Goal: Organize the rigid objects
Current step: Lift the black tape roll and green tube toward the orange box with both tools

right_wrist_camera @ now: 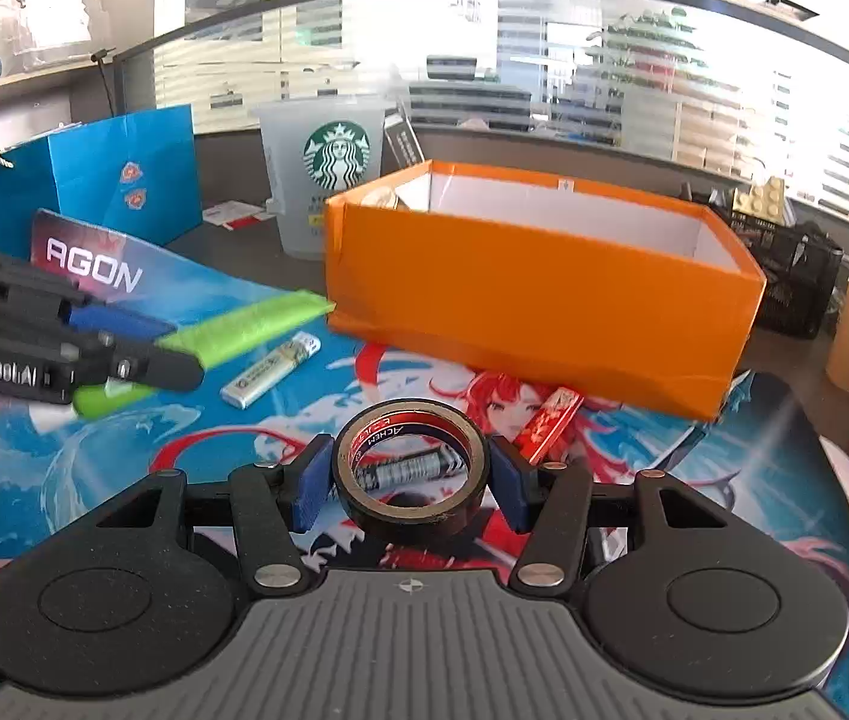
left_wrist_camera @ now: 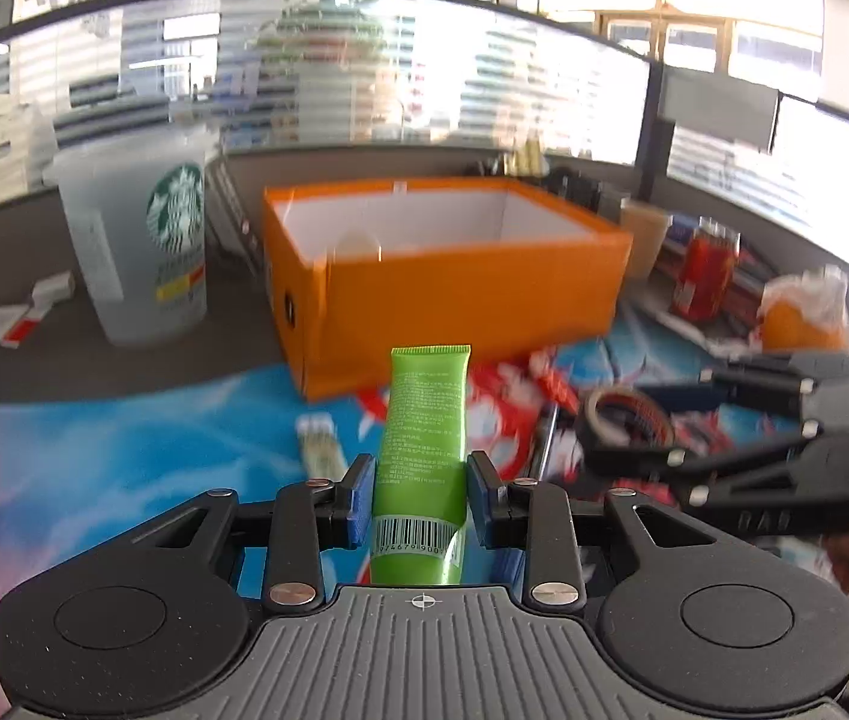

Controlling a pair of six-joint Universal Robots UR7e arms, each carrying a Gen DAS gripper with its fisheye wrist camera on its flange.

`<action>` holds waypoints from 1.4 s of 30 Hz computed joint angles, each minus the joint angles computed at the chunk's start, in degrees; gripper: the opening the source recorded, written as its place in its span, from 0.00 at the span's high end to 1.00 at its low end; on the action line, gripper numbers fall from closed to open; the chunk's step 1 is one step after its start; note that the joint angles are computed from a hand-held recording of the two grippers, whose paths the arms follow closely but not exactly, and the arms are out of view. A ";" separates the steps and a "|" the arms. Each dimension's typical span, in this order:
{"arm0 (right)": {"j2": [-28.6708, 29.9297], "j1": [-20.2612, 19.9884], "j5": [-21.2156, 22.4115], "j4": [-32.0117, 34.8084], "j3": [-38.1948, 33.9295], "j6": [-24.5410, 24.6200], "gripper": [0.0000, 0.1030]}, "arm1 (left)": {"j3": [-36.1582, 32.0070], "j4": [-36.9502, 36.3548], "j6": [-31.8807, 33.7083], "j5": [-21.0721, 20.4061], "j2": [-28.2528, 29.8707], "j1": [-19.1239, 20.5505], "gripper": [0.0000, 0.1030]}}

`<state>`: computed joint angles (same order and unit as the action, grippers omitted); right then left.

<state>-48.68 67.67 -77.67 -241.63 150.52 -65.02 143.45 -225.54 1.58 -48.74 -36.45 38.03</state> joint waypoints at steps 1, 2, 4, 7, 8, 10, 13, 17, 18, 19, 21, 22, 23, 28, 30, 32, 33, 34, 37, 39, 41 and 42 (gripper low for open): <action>-0.29 0.13 0.21 -0.02 -0.02 0.12 0.50 | -0.58 0.14 0.47 -0.05 -0.38 -0.08 0.71; -0.53 0.30 0.27 0.08 -0.15 0.23 0.50 | -1.13 -0.10 1.06 -0.03 -0.48 -0.14 0.71; -1.10 0.65 0.50 0.11 -0.40 0.53 0.50 | -2.39 -0.07 2.23 0.08 -0.66 -0.21 0.71; -2.29 1.27 0.64 0.92 -0.99 0.93 0.50 | -4.46 0.29 3.63 -0.30 -0.76 0.22 0.71; -2.71 1.51 0.64 1.25 -1.24 1.05 0.50 | -5.16 0.52 3.94 -0.52 -0.83 0.43 0.71; -3.72 1.95 0.70 2.30 -1.77 1.22 0.50 | -6.46 1.53 4.34 -1.16 -1.11 0.80 0.71; -5.16 2.81 0.52 3.66 -2.59 1.38 0.50 | -8.46 2.85 4.76 -1.79 -1.36 1.24 0.71; -7.48 3.94 0.56 7.04 -4.47 1.85 0.50 | -12.29 5.17 5.95 -2.21 -1.00 2.19 0.71; -7.95 4.35 0.45 7.84 -5.19 2.04 0.50 | -13.30 5.82 6.15 -2.11 -0.89 2.46 0.71; -8.46 4.66 0.44 8.68 -5.89 2.16 0.50 | -14.42 6.70 6.60 -2.10 -0.77 2.78 0.71; -9.53 5.52 0.36 10.90 -7.47 2.65 0.50 | -16.41 8.08 7.10 -2.42 -0.68 3.49 0.71; -10.29 6.02 0.28 12.63 -8.50 3.09 0.50 | -17.51 9.00 7.42 -2.54 -0.69 3.83 0.71; -10.92 6.45 0.16 14.15 -9.52 3.49 0.50 | -18.64 9.85 7.84 -2.72 -0.68 4.16 0.71; -12.99 9.38 -1.85 21.70 -15.99 5.50 0.49 | -24.38 15.03 8.88 -3.10 -0.19 5.59 0.71; -13.09 10.51 -2.95 23.87 -18.42 5.61 0.50 | -26.28 16.61 8.77 -3.40 0.10 6.14 0.71; -13.05 11.40 -3.80 25.84 -20.67 5.79 0.49 | -27.97 17.75 9.11 -3.62 0.46 6.45 0.71; -12.94 11.82 -4.12 26.57 -21.64 5.88 0.49 | -28.68 18.31 9.31 -3.68 0.62 6.49 0.71; -12.81 12.20 -4.47 27.27 -22.54 5.90 0.49 | -29.43 18.96 9.50 -3.93 0.75 6.64 0.71; -12.05 13.13 -5.76 29.34 -25.33 6.11 0.49 | -32.02 21.48 9.22 -4.61 1.39 7.39 0.71; -11.40 13.50 -6.82 31.09 -27.15 6.36 0.49 | -34.11 24.11 7.83 -5.20 2.12 8.29 0.71; -10.41 13.82 -8.50 33.33 -29.27 6.92 0.49 | -36.06 27.23 6.23 -6.21 2.92 9.45 0.71; -9.86 13.96 -9.39 34.27 -30.26 7.07 0.49 | -36.97 28.57 5.53 -5.83 3.50 9.86 0.71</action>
